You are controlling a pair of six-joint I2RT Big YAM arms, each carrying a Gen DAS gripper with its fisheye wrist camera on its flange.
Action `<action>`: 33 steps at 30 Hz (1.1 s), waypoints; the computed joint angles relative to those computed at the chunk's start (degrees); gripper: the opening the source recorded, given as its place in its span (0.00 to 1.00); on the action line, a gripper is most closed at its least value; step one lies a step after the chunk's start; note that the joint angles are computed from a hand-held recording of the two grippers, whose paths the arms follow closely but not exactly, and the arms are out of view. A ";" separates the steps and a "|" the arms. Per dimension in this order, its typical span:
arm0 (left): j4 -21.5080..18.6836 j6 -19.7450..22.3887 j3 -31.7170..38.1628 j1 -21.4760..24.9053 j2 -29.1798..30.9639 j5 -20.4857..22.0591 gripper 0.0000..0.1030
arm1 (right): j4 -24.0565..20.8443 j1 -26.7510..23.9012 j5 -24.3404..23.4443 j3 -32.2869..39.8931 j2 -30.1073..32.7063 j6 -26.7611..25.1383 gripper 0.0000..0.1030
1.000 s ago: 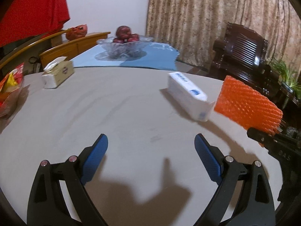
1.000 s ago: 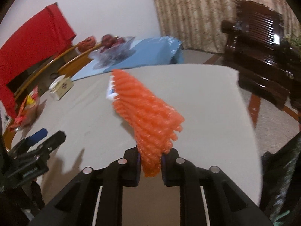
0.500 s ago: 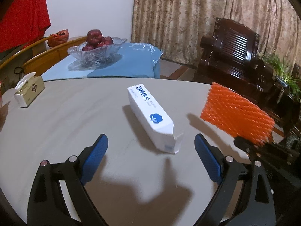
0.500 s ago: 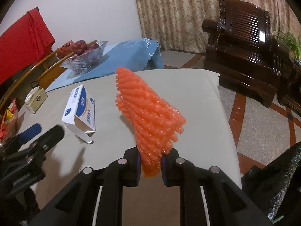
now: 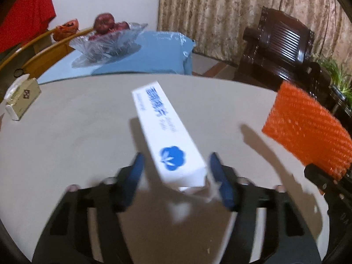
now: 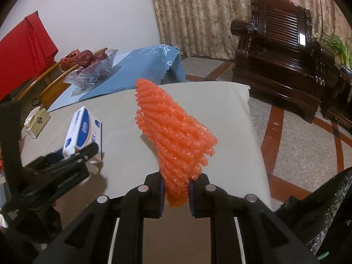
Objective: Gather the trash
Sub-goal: 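Grasp the white wipes box with the left tool while the right tool holds the net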
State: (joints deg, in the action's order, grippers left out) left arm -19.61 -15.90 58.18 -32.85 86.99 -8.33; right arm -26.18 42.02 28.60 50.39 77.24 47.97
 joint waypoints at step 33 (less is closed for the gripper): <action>-6.64 -6.07 -14.66 -11.73 -29.37 -7.20 0.27 | -10.40 14.43 10.52 -3.71 -17.79 5.06 0.16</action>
